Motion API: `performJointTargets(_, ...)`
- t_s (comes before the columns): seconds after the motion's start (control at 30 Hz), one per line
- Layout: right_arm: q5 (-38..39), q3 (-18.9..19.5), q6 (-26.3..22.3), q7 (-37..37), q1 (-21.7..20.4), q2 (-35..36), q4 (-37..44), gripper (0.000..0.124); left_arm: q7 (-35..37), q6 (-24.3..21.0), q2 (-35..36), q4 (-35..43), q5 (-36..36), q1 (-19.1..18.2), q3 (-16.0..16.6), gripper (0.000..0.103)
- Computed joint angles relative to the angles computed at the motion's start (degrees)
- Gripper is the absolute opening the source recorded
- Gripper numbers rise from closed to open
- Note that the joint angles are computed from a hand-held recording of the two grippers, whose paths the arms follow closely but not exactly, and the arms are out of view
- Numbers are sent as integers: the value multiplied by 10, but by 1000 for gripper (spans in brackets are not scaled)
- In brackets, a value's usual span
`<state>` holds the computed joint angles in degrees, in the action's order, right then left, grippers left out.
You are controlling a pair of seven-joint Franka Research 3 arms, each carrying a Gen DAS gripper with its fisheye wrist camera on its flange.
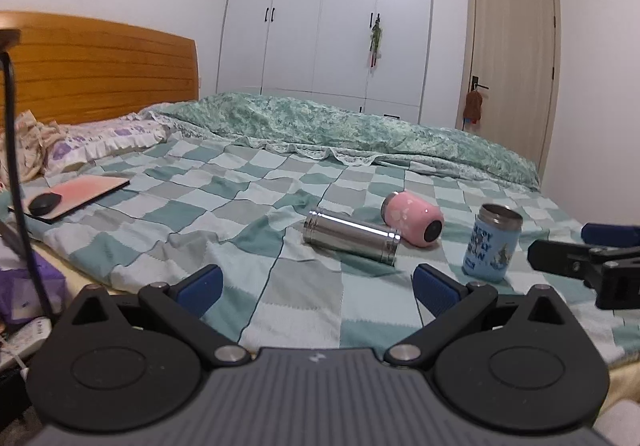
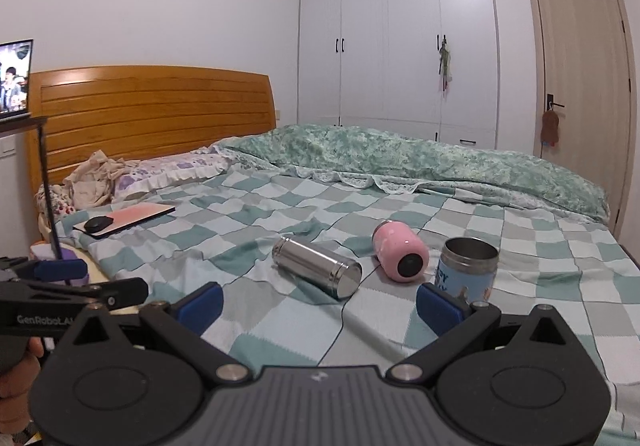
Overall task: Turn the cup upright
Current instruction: 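Move the left gripper toward the pink cup while the right gripper nears the blue cup, then grasp the pink cup lying on its side with the left gripper and lift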
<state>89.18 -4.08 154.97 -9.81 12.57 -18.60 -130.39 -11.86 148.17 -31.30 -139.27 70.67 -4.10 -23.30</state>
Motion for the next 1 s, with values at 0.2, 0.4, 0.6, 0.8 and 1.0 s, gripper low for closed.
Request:
performJointTargets(0.2,-25,7,-3,23,-2,72,71,102,4,13,80,52,7,16,22,103)
performJointTargets(0.4,-92,24,-7,81,-14,155,146,96,7,75,172,109,37,21,63,103)
performJointTargets(0.6,-168,49,3,158,-29,251,249,94,11,139,277,198,59,19,107,103)
performJointTargets(0.8,-166,92,71,165,-59,321,322,92,77,198,389,318,47,0,148,103)
performJointTargets(1.0,-200,105,73,189,-82,372,376,86,146,225,473,426,18,-35,186,103)
